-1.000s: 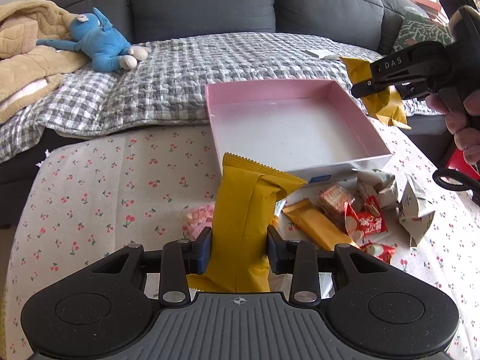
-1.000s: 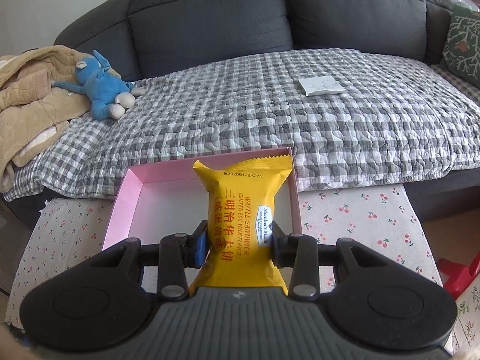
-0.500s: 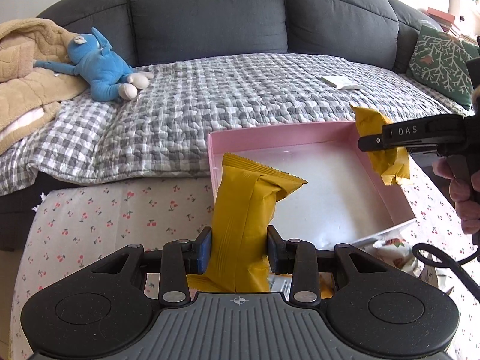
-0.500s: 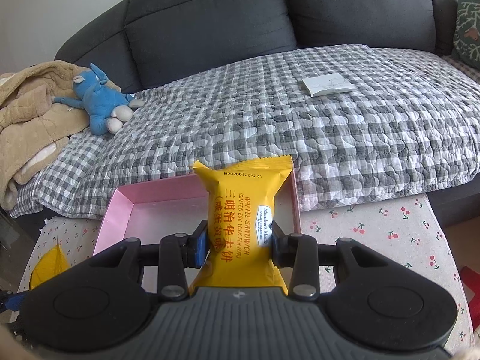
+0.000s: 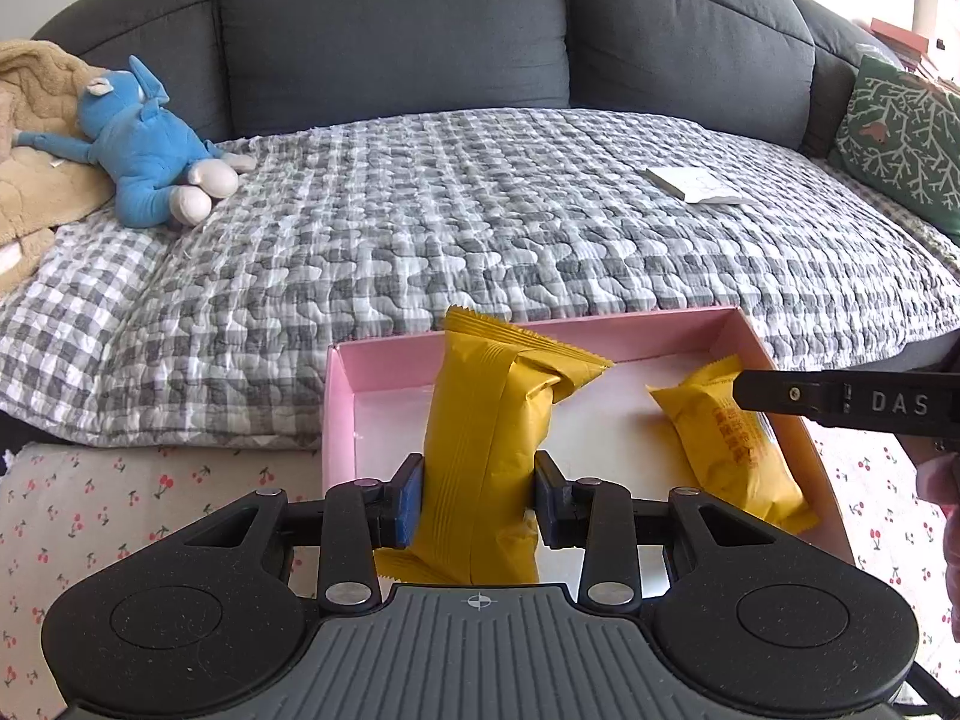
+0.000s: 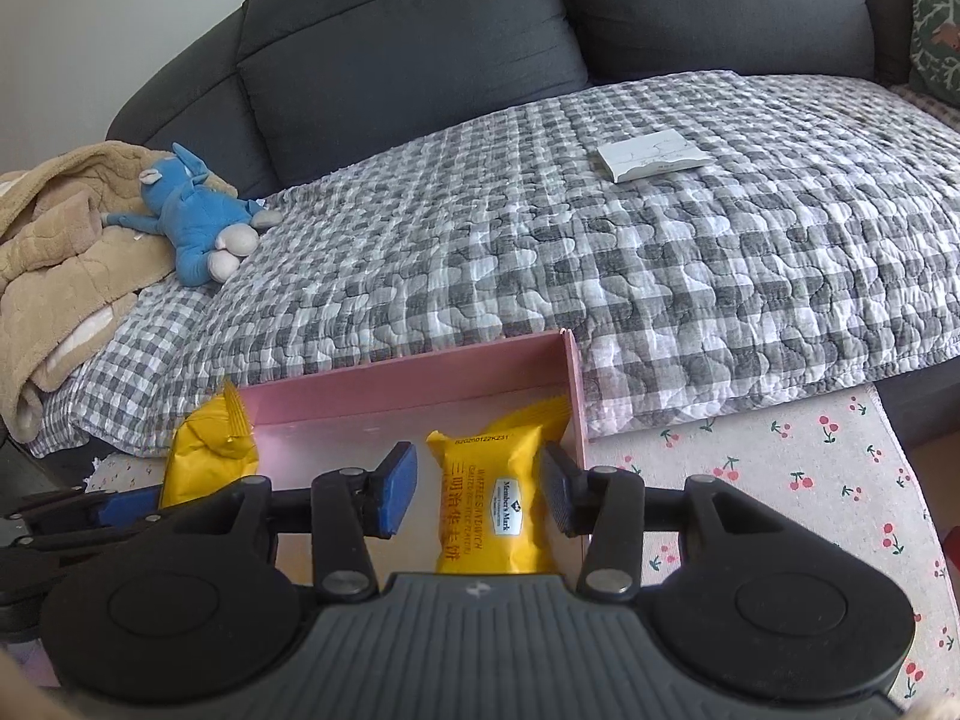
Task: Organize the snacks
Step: 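Carry both held yellow packets over the pink box, then lower both packets into the pink box and open both tools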
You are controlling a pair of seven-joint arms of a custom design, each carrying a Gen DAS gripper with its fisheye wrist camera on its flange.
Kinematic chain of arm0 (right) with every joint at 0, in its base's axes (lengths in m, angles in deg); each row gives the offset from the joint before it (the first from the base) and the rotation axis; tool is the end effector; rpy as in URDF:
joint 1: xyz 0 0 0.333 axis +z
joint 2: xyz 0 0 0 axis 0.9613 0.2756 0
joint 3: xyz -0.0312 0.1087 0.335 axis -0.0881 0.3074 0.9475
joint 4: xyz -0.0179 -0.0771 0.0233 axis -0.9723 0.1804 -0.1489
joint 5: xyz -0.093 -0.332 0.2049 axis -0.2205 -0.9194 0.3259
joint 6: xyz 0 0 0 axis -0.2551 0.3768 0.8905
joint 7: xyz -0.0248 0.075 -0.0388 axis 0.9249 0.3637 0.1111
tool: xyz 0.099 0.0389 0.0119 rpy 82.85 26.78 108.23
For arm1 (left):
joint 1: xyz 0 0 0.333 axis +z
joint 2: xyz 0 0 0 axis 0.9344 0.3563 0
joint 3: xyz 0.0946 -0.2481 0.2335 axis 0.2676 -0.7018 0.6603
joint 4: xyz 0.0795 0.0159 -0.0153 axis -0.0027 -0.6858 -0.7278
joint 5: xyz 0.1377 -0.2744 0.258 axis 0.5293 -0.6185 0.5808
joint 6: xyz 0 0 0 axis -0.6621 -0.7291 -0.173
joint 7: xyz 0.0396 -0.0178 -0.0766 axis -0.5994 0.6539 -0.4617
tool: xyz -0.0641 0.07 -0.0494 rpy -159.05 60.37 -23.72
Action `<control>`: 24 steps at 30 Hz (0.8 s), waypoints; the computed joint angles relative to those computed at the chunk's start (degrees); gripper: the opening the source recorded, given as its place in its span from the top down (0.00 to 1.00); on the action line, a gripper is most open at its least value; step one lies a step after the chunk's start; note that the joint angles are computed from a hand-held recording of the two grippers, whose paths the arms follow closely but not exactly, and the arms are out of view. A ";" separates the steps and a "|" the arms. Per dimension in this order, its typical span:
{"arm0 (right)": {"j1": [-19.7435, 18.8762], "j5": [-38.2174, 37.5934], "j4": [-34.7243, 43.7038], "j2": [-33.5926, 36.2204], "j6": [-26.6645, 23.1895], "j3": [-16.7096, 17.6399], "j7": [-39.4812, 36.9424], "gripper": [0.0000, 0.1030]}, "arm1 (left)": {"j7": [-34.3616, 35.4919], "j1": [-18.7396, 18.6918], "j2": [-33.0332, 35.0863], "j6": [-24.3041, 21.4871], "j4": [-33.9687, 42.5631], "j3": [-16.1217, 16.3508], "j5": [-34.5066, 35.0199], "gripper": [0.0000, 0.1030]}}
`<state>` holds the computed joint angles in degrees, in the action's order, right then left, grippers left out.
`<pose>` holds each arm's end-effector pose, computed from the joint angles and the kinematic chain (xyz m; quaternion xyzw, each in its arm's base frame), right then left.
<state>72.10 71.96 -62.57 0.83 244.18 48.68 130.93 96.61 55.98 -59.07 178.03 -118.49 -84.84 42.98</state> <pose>0.4261 0.1699 0.4848 -0.5704 0.6984 -0.1860 0.3903 0.4882 -0.1943 0.5270 -0.5177 0.7641 -0.3214 0.2116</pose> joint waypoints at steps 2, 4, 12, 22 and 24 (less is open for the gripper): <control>-0.10 0.09 -0.18 -0.16 -0.02 -0.03 0.09 0.54 | -2.59 1.32 1.50 0.21 1.23 -1.34 2.42 0.66; -0.16 0.17 -0.32 -0.33 -0.19 -0.11 0.19 0.50 | -6.44 2.99 2.71 0.43 2.16 -2.81 6.39 0.66; -2.19 -0.46 -0.82 -1.69 -0.45 1.52 1.46 0.33 | -14.48 4.25 5.45 -0.16 4.16 -3.24 14.58 0.47; -2.68 -2.81 -0.16 -3.03 -2.39 2.79 2.42 0.20 | -14.02 3.71 2.51 0.02 1.72 -1.88 15.36 0.24; -2.69 -3.35 -0.15 -3.63 -2.86 3.10 3.08 0.18 | -12.78 3.46 1.38 0.00 0.79 -1.48 14.03 0.21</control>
